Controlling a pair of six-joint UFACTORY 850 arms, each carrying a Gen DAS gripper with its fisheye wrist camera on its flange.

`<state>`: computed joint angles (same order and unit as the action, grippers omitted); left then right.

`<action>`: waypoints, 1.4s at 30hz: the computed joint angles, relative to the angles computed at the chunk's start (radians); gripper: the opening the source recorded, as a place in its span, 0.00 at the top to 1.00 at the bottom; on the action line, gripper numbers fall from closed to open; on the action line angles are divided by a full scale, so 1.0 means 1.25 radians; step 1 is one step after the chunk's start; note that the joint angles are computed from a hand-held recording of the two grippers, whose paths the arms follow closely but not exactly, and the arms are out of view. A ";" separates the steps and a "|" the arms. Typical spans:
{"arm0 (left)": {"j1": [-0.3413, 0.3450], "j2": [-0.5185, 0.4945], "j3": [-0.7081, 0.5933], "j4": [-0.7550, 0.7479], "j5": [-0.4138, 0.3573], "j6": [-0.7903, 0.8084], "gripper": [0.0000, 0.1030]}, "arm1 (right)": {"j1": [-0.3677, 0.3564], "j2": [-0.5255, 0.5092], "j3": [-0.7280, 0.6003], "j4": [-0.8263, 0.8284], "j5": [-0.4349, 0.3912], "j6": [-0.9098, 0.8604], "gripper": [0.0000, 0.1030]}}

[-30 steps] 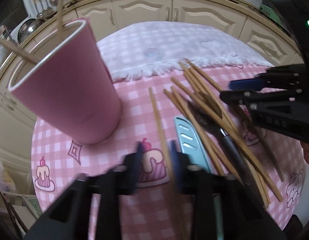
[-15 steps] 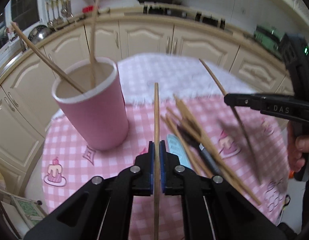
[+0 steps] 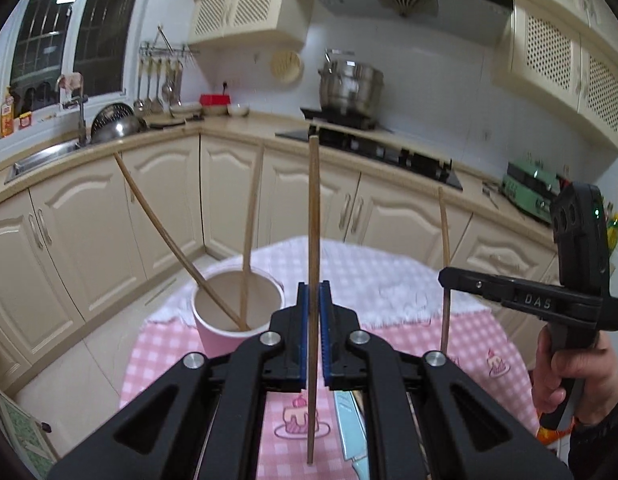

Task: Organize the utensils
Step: 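Lift both chopsticks and carry them above the pink cup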

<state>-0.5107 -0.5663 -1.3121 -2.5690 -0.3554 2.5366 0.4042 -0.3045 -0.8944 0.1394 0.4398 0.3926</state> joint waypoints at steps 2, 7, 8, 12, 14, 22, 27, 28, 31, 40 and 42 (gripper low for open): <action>0.004 0.010 0.008 -0.019 -0.016 0.017 0.95 | 0.004 0.007 -0.008 0.014 0.008 -0.026 0.94; 0.016 0.050 0.034 -0.067 -0.062 0.057 0.95 | 0.011 0.018 -0.038 0.009 0.021 -0.057 0.94; 0.021 0.056 0.035 -0.067 -0.069 0.055 0.95 | 0.013 0.020 -0.048 0.009 0.024 -0.068 0.94; 0.040 0.090 0.041 -0.094 -0.106 0.070 0.95 | 0.022 0.022 -0.098 0.007 0.027 -0.115 0.94; 0.046 0.097 0.033 -0.122 -0.113 0.098 0.95 | 0.026 0.016 -0.128 0.012 0.027 -0.140 0.94; 0.059 0.075 -0.044 -0.187 -0.111 0.145 0.95 | 0.043 -0.037 -0.254 0.059 0.011 -0.246 0.94; 0.064 0.037 -0.088 -0.167 -0.087 0.116 0.95 | 0.048 -0.085 -0.311 0.079 -0.001 -0.277 0.94; 0.063 0.030 -0.095 -0.176 -0.081 0.127 0.95 | 0.048 -0.092 -0.317 0.080 -0.001 -0.277 0.94; 0.061 0.007 -0.114 -0.177 -0.064 0.128 0.95 | 0.049 -0.116 -0.336 0.094 -0.006 -0.293 0.94; 0.060 -0.045 -0.155 -0.170 -0.037 0.114 0.95 | 0.044 -0.187 -0.388 0.122 -0.055 -0.322 0.94; 0.060 -0.053 -0.161 -0.143 -0.026 0.095 0.95 | 0.038 -0.197 -0.393 0.077 -0.079 -0.265 0.93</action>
<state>-0.4357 -0.6323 -1.5137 -2.7475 -0.3885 2.6558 0.4514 -0.5505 -1.3860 0.2360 0.3407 0.0613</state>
